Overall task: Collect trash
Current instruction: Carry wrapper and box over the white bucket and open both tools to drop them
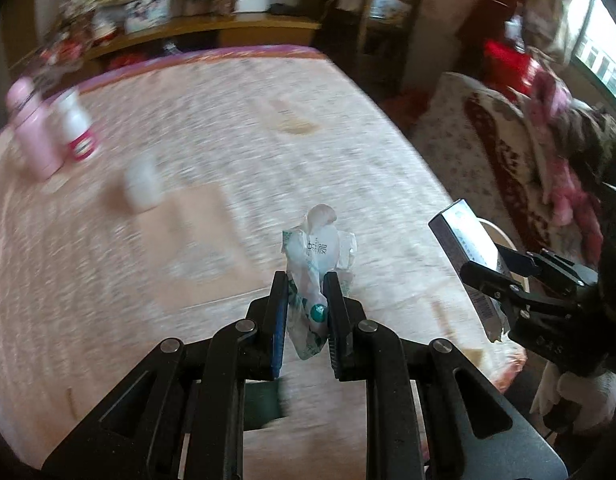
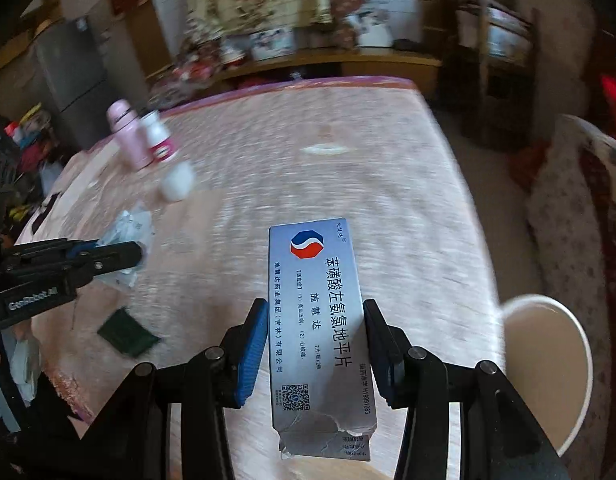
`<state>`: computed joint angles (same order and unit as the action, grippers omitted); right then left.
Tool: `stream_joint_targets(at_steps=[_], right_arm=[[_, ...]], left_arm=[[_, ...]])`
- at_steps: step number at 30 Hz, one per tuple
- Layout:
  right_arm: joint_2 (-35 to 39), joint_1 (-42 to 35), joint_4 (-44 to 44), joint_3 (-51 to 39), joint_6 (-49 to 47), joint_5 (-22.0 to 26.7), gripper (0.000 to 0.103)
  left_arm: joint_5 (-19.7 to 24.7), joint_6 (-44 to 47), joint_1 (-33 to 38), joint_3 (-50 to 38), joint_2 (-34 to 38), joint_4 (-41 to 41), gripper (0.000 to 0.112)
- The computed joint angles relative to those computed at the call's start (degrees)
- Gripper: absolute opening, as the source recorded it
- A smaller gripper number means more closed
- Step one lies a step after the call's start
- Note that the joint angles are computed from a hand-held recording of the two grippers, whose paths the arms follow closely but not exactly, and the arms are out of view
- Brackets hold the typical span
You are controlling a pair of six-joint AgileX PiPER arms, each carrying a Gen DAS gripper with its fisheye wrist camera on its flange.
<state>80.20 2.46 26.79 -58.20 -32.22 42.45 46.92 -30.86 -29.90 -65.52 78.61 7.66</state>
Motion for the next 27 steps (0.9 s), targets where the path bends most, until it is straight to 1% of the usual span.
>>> stream_joint_targets(at_steps=[2,5,7,12,15,18,19,21,23,24,25,26,27], right_arm=[[-1.18,-6.10,2.35,0.88,-4.36,1.78,0.045],[-1.90,-14.71,3.33,1.45,-8.77,3.42,0.045],[-1.30,-20.79,4.31,1.04,-12.04,4.95,0.045],[2.98,-33.92,5.40,-1.00,-17.85,6.64,0.045],[6.70,-39.36,5.95,-3.03,-19.68,6.96,0.045],[9.46,-41.77,6.21,-4.40,-19.40,6.40,0.045],[10.62,-42.61,6.42,-5.11,-19.32,6.51,0.045],[12.10,-43.75,6.53,-5.71,-19.47,6.17,0.045],[13.71,-44.16,6.48,-6.52,-18.75,5.59,0.046],[14.06,-44.31,6.37,-6.64,-18.16,5.23,0.049],[14.31,-44.38,6.43,-6.68,-17.57,4.78,0.056],[14.39,-44.52,6.82,-6.58,-17.61,4.59,0.064],[14.31,-44.71,7.51,-6.21,-17.84,4.35,0.066]], left_arm=[[-0.39,-0.88,-3.58,-3.39,3.30,-0.05,0.015],[-1.05,-1.39,-7.60,-8.49,8.50,-0.53,0.015],[-1.23,-1.96,-10.66,-13.03,12.93,-0.29,0.015],[-1.49,1.84,-13.95,-22.09,21.92,-5.54,0.015],[-0.75,4.09,-15.26,-29.61,28.49,-9.44,0.015],[0.03,4.27,-16.16,-35.34,33.20,-11.11,0.016],[0.05,5.55,-16.09,-37.67,35.23,-13.09,0.016],[0.55,6.80,-15.98,-39.98,37.23,-14.89,0.025],[0.21,7.85,-15.78,-41.65,39.12,-17.17,0.054],[-0.54,8.31,-15.54,-41.26,39.15,-18.32,0.057],[-1.85,8.75,-15.27,-40.01,38.76,-19.55,0.059],[-2.13,8.95,-15.12,-39.24,38.40,-19.74,0.059],[-1.83,8.76,-15.13,-39.21,38.41,-19.40,0.059]])
